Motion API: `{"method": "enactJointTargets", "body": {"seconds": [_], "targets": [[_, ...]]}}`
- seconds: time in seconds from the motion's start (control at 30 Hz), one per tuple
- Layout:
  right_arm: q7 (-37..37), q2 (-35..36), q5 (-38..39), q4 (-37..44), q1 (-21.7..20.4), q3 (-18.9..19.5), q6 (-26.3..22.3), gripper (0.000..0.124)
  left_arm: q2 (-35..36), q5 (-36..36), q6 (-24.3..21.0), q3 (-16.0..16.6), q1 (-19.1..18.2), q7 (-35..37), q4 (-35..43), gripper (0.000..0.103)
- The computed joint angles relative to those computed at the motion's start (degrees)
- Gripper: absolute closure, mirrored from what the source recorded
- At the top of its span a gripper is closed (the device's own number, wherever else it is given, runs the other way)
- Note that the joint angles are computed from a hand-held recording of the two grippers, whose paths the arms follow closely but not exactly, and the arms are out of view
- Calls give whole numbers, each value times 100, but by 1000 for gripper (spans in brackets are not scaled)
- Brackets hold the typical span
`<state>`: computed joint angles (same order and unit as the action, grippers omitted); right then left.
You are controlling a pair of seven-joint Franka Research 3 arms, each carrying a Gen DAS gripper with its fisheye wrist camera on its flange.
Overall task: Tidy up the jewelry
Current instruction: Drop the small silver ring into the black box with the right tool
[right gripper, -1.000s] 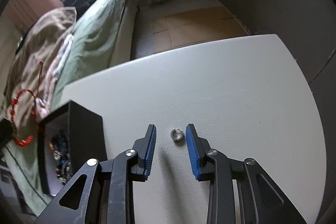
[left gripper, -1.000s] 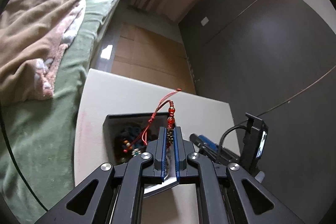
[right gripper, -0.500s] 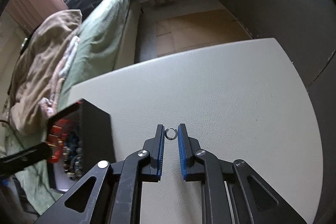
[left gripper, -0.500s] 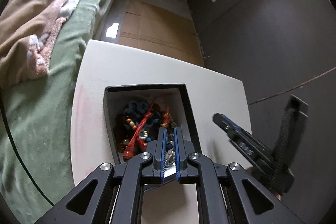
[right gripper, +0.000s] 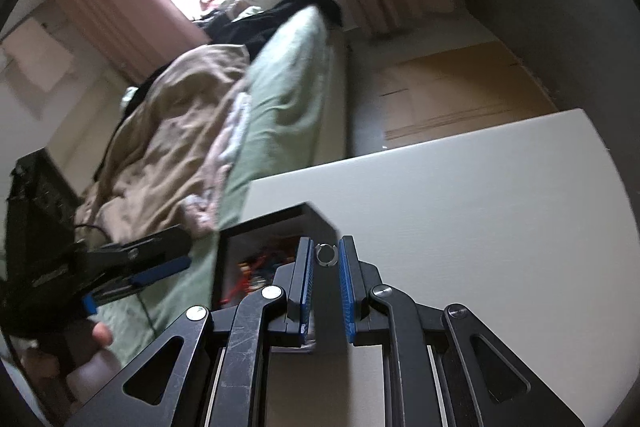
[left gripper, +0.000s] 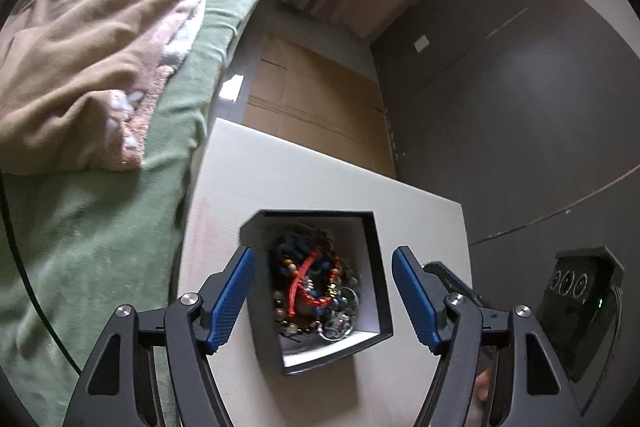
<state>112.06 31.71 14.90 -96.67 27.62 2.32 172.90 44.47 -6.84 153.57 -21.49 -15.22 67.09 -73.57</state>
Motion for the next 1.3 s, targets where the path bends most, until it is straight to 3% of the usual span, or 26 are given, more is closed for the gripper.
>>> {"method": "enactJointTargets", "body": {"seconds": [0.43,0.57,0.63,0.67,0.7,0.77,0.87,1.03,1.2,1.3], "targets": [[-585,603,524,755,-308,646,254,109,40,-169,50,-118,164,56,14,31],[-295,751,424,1047,67,168,88,105,-11,-219,130,-134,195,96,-74,31],[-326,747,354,1073,60,179,74,85,-27,-199,135,-100,174,72,-92,31],[-226,683,302,982,172,32,136,69,-33,-185,137,-81,160,50,-97,31],[-52,627,236,887,338,-192,193,64,-42,-174,151,-70,150,36,-112,31],[72,524,195,715,354,-258,270,64,-69,-134,181,-43,122,3,-147,31],[46,370,306,493,88,13,266,64,-133,-27,275,10,48,-50,-232,31],[236,-3,305,-13,128,-97,336,64,-266,430,479,328,-280,-362,-353,31],[669,-387,39,-524,484,-577,359,64,-410,1118,610,785,-721,-931,-465,31],[1097,-607,-334,-780,865,-1054,239,64,-475,1658,632,1087,-1024,-1315,-492,29]]}}
